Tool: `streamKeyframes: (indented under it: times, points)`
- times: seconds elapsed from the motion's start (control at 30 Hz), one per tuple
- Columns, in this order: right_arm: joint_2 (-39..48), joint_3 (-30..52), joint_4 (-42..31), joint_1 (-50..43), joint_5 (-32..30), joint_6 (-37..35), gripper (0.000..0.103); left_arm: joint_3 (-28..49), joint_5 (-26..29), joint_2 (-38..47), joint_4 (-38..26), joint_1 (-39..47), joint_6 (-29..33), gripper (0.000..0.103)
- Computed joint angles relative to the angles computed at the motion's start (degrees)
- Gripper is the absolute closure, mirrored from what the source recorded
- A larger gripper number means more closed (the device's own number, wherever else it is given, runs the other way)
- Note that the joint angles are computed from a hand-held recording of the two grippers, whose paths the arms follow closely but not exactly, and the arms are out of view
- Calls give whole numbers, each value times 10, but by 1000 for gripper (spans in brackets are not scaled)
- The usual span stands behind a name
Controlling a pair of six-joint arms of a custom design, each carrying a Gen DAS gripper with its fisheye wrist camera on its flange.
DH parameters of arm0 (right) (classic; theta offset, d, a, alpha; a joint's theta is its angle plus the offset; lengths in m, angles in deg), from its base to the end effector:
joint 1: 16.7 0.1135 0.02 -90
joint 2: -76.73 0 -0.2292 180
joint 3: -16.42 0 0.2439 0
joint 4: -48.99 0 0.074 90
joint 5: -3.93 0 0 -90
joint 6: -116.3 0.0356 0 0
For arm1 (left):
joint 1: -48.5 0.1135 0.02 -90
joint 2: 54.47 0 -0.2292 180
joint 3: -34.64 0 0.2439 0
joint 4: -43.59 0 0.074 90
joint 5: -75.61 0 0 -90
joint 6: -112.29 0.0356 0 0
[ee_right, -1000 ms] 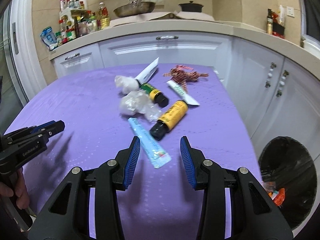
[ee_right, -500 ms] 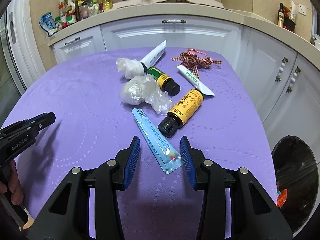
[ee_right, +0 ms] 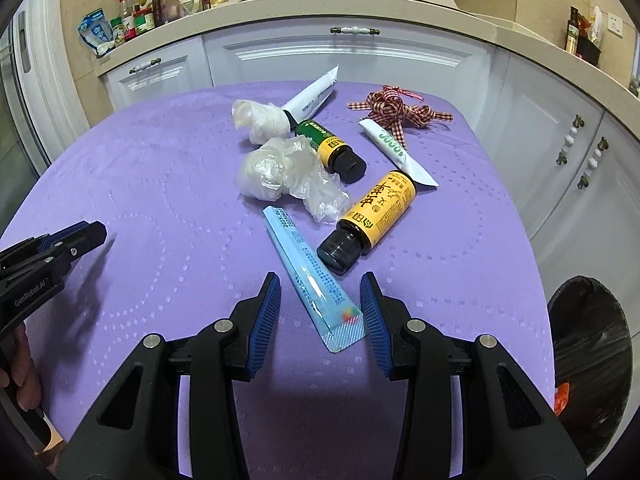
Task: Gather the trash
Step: 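Grasp the light-blue toothbrush package with the right gripper while the left gripper grasps the yellow bottle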
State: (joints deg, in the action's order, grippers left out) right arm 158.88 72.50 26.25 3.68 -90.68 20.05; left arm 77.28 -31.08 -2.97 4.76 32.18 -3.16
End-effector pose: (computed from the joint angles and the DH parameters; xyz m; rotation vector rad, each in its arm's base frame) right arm 0.2614 0.1001 0.1510 -0.5953 2.3558 0.2093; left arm 0.1863 -0.0439 0.1754 -0.3206 2.3361 -0.0021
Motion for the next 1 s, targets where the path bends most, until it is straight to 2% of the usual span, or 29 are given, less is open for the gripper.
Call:
streamKeyframes:
  times: [0.03,0.07,0.27,0.7,1.0]
  points:
    - [1,2,-2,1,3,-3,65,0,0,1,0,0,0,72]
    - [2,3,-2,3,7,-6,74,0,0,2,0,0,0,72]
    - [-12,-8,-7,7,7,-16,82,1,0,4,1,-1,1,70]
    - [-111,-66,-24,-13,-12,-16,85,10,-17,24,6,-48,-14,70]
    - [-155,-85,-28,-92,-32,-25,85,48,-46,84,22,-128,-37,70]
